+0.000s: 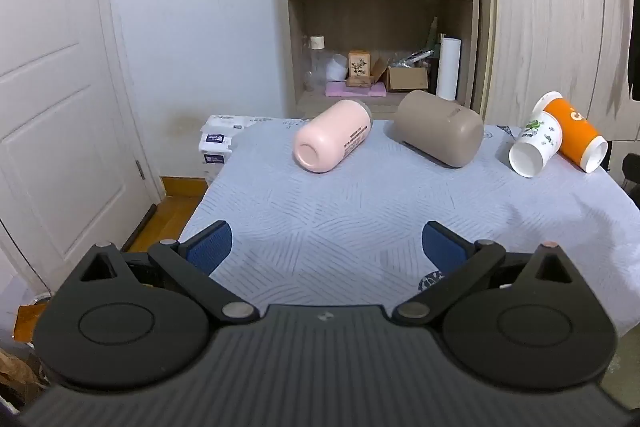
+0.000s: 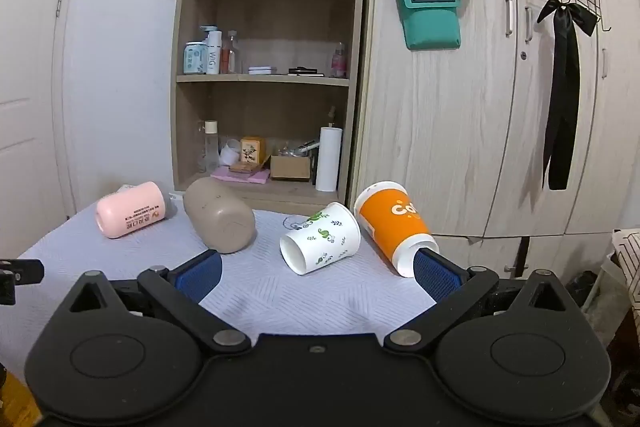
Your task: Flip cup upright
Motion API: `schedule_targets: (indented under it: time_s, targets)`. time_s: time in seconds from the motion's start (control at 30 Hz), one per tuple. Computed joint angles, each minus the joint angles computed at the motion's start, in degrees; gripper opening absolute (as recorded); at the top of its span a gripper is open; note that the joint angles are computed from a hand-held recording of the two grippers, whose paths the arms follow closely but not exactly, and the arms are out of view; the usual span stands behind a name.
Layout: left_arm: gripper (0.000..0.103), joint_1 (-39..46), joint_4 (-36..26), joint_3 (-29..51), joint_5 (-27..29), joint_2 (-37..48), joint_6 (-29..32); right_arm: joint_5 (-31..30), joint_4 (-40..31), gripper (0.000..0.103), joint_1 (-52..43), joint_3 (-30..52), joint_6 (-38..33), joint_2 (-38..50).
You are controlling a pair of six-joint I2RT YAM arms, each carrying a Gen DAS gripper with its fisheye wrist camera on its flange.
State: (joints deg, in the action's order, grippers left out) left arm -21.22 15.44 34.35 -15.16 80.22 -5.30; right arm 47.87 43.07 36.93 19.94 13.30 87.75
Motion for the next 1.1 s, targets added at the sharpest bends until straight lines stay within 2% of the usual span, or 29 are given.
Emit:
schedule_targets:
  time_s: [0.23,0.4,0.53,1.1]
  targets:
    - [0.103,-0.48,3.19,-1.88,-0.89,-0.17,0.68,-0.23,-1.41,0.103,0.16,0.58,0.46,-0.02]
    - [0.103,1.44,6.16,-4.01,3.39,-2.02,-2.21,-0.09,-2.35,0.103,0.33,1.15,0.32,-0.13]
    - [0.103,2.51,8.69,-3.26,3.9,-0.13,-2.47,0.55,-2.4,0.103,0.3,1.62,-0.17,0.72]
    - [0.103,2.34,7.14,-3.56,6.23,-1.5,-2.16,0.31,-3.18,0.103,0.23,1.83,0.12,0.59]
